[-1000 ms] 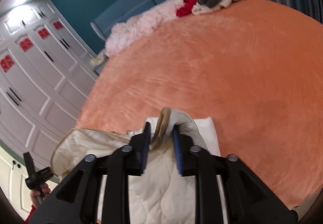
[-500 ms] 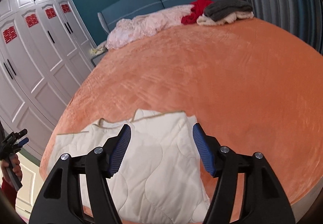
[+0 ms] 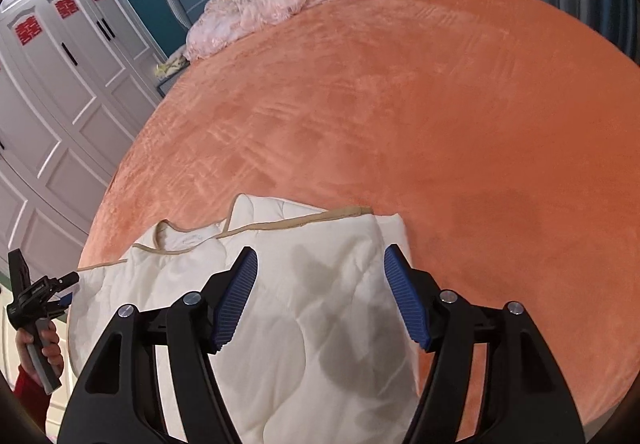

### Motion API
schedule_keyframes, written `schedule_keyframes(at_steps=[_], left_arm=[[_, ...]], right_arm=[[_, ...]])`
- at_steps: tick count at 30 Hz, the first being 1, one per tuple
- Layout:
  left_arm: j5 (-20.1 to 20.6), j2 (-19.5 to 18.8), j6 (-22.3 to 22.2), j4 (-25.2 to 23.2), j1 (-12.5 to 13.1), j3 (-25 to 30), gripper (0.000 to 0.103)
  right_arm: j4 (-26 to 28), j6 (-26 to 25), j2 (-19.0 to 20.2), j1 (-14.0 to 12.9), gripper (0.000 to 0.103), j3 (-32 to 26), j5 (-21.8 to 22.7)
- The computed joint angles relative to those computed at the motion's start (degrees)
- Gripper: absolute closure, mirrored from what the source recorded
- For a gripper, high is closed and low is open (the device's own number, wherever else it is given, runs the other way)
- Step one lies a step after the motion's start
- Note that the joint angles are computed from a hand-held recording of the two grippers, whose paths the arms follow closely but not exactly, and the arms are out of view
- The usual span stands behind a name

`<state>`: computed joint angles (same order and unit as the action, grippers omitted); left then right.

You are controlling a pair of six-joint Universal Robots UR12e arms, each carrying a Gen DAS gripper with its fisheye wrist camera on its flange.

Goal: Fold large clothes

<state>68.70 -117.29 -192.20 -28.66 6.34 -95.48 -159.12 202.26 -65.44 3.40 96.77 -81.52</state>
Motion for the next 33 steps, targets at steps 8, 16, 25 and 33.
schedule_keyframes(at_steps=[8,16,25,33], left_arm=[[3.10,0.71,0.87,2.27,-0.83,0.42,0.097],[8.88,-0.07,1.31,8.97,-2.51,2.25,0.097],[18.05,-5.80,3.27,3.19,-4.63,4.90,0.096],[20.26,-7.15,4.97,6.56,-5.36,3.84,0.093]], right_arm=[[-0.12,-4.78,0.04,0.59,0.099,-1.07,-0.23],[-9.74,-0.36,-0.26,0.29,0.100,-0.72,-3.24],[-0.15,0.68,4.80,0.70,0.099,-3.41,-4.45],[0.76,1.23,6.48,0.61,0.099,-3.22,-3.49]])
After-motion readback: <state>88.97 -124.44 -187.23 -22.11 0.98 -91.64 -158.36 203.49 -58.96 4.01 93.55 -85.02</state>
